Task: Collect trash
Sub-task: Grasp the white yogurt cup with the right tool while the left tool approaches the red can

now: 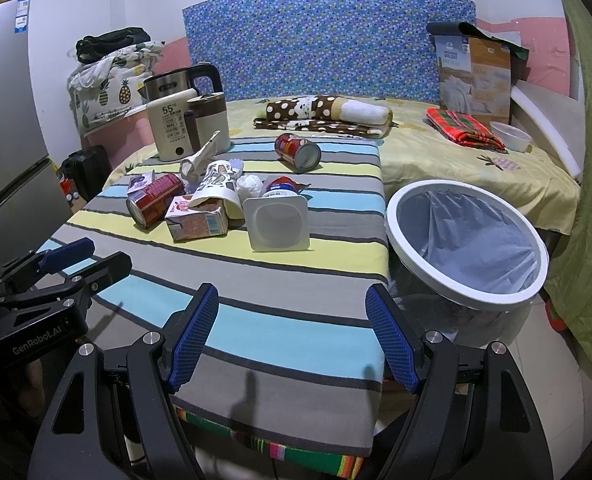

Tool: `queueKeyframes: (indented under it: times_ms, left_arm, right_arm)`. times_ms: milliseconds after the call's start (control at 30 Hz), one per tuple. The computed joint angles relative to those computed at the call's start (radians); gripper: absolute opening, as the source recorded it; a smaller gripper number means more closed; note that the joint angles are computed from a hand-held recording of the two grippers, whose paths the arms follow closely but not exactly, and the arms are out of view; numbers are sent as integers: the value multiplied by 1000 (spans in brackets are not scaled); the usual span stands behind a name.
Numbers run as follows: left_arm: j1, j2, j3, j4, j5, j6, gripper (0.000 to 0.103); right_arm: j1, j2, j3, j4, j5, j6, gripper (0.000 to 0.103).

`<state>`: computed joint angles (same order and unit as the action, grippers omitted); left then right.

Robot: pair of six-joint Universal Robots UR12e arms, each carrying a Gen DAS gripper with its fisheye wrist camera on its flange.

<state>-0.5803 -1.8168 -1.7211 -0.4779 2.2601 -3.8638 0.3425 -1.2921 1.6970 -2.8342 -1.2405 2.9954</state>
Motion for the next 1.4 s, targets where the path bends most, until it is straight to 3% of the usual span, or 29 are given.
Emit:
queueKeyframes:
  times_ms: [767,1033,1200,1400]
  left_arm:
    - [100,-14,-17,29,-124,17,64]
    - [119,-4,-28,33,-76,12,64]
    - [135,6,-40,30,-31,9,68]
    - [166,16,-52,38,-37,11,68]
  right_arm:
    - [30,102,-121,43,-11,-14,77]
    - [42,136,-165,68,-32,-5,77]
    - [45,141,-191,152,-26,-1,77]
    - [49,141,-202,160,-34,-2,77]
